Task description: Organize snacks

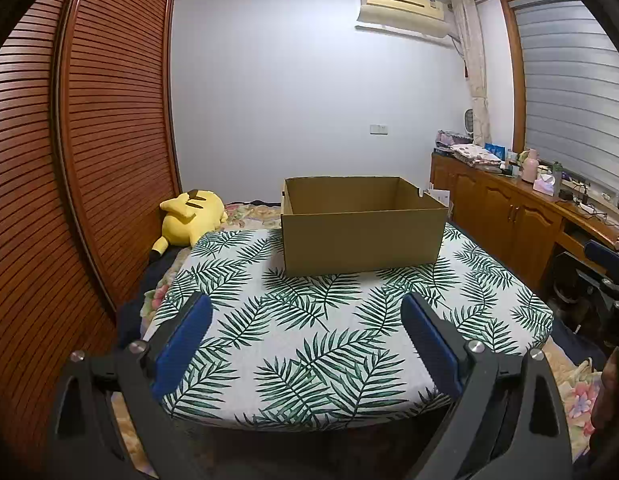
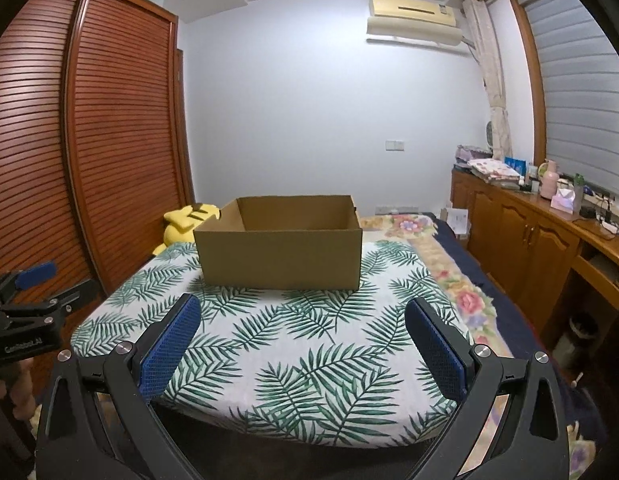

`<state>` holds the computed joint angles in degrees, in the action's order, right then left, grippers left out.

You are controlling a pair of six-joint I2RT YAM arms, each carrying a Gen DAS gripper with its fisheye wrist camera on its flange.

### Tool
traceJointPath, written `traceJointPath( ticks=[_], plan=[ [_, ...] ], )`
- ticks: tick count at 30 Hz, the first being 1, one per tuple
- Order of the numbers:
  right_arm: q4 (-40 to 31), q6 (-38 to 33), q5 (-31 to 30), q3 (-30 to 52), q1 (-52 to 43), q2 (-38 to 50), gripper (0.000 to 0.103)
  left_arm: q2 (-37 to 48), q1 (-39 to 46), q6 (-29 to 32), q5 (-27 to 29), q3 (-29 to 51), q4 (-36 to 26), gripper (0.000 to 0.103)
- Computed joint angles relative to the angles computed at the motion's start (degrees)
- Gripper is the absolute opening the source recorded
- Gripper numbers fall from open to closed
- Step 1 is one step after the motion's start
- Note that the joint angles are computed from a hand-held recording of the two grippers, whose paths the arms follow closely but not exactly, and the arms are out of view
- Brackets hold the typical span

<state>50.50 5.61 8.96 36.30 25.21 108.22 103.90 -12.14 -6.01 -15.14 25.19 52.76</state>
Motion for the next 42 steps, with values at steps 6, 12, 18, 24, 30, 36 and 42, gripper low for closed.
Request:
traceJointPath(
  ticks=[6,12,18,24,30,36,42],
  plan=[
    [0.01,0.20,-0.05,-0.19,0.03,0.01,0.103,-0.06,-0.15,-0.03,-0.23,-0.31,0.07,0.096],
    [0.09,0.07,0.10,-0.38,0.14,0.03,0.103,-0.01,0.13,-0.12,0.07,-0.63,0.59,0.096],
    [0.09,0.22,-0.22,-0.24,0.05,0.13,0.103,-0.10,0.15,-0.09,0.05,-0.83,0.83,0.096],
    [-0.09,0.22,-0.07,0.04,0.13,0.41,0.103,-0.98,0.05,-0.12,-0.09,-1.42,0.91,0.096],
    [-0.05,0.22,0.02,-0.05,0.21,0.37,0.103,-1.79,-0.07,-0.24,-0.10,-1.76,0.55,0.096],
    [-0.21,0.11,0.01,-0.01,0.35,0.16,0.103,-2.07,-0.09,-0.28,-0.18,-1.96,0.56,0.096],
    [-0.39,0.13,0.19,0.04,0.51,-0.17,0.103,-2.36,-0.09,-0.28,-0.15,-2.05,0.33,0.096]
  ],
)
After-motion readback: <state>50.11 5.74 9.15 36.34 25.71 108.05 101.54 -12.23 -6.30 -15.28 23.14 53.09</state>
